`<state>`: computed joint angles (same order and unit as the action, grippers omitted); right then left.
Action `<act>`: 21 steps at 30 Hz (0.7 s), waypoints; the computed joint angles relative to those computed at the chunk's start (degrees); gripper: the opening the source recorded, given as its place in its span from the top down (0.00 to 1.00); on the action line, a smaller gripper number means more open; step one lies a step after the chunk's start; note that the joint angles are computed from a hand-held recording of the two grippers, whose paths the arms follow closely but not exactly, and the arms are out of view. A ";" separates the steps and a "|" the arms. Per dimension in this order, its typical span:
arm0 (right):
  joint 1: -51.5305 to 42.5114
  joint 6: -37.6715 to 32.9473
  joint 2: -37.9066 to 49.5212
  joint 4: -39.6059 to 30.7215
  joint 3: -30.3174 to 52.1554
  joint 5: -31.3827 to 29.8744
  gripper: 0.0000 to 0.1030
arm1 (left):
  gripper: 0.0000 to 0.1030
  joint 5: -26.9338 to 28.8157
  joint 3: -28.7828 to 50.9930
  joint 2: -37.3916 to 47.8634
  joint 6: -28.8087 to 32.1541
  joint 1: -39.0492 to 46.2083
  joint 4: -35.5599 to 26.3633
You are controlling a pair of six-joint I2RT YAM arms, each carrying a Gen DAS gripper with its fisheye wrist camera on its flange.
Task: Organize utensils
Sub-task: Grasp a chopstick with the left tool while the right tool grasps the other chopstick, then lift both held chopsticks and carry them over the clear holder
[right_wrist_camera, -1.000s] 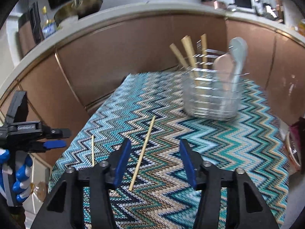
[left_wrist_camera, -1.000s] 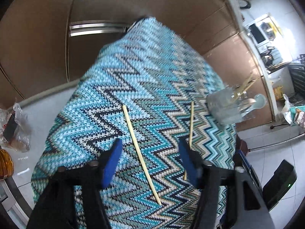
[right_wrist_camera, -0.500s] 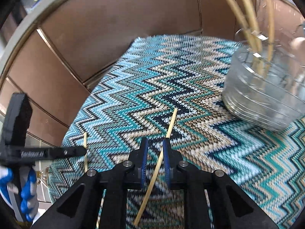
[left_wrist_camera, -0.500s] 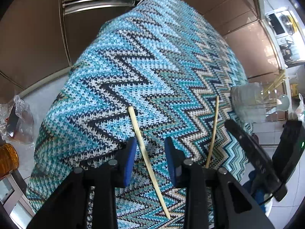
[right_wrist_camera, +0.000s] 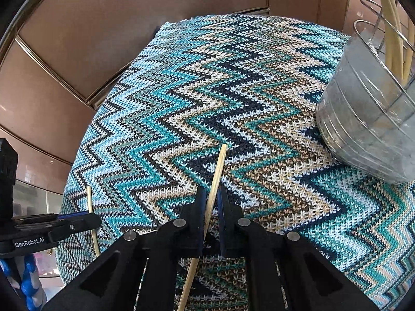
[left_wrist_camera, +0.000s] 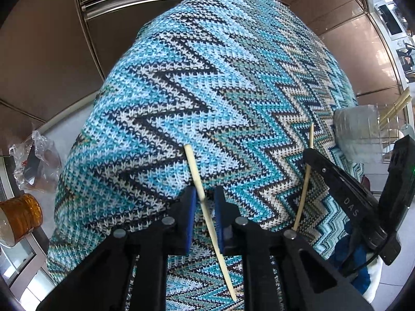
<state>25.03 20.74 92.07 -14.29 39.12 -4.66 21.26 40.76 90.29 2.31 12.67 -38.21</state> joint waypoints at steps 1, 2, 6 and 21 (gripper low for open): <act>0.09 0.09 0.13 -0.37 0.28 0.20 0.91 | 0.88 -0.33 -0.08 -0.12 -0.40 -0.39 0.17; 0.27 0.03 0.14 -0.63 0.42 0.49 0.91 | 0.88 -0.51 -0.14 -0.30 -0.25 -0.24 0.07; 1.23 0.77 0.96 -0.61 1.09 1.75 0.92 | 0.93 -1.36 -0.77 -0.75 -1.73 -1.01 1.06; 4.41 5.39 -18.19 -0.21 -9.61 1.44 0.95 | 0.96 -1.52 -5.03 -5.70 -3.76 0.55 3.64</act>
<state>29.44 26.13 73.88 -14.50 29.51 -3.22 19.74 35.73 84.58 -1.45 13.22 -34.56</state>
